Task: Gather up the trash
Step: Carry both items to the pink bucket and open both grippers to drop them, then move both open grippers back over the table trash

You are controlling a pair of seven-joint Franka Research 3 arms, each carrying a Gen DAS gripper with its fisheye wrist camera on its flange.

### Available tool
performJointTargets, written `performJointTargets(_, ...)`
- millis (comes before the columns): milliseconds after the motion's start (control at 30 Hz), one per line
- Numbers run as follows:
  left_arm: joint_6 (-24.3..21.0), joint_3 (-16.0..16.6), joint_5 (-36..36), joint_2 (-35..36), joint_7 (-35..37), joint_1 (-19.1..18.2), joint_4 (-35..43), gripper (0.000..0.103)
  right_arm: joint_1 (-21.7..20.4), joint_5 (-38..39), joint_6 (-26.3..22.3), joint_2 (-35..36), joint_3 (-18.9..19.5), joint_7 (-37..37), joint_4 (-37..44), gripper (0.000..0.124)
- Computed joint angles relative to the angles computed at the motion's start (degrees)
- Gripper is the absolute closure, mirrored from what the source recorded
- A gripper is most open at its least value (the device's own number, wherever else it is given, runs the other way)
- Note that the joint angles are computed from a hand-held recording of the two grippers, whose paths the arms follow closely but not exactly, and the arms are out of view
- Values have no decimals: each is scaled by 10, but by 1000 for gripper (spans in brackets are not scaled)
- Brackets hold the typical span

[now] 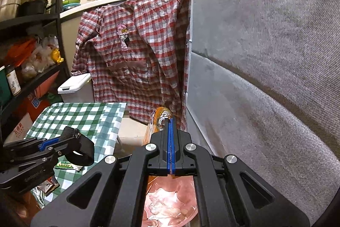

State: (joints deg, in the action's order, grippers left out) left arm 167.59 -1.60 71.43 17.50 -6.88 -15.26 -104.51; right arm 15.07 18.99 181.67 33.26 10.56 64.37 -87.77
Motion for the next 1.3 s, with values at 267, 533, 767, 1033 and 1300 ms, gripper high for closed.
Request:
performJointTargets(267,14,8,-24,4,11,-3,3,62,37,-14,-38,11,-57,53,21,80)
performJointTargets(533,4,8,3,-15,-9,-1,-12,62,20,-16,-27,1,-31,45,5,80)
performJointTargets(767,-12,-6,68,-64,-58,18,-53,62,2,-6,-3,-12,8,20,-18,80)
performJointTargets(1033,-35,-37,138,-165,-121,75,-150,63,-77,1,40,-30,142,-58,-70,80)
performJointTargets(1300,-57,-61,166,-306,-153,144,-279,69,-160,-14,45,-19,281,-108,-101,96)
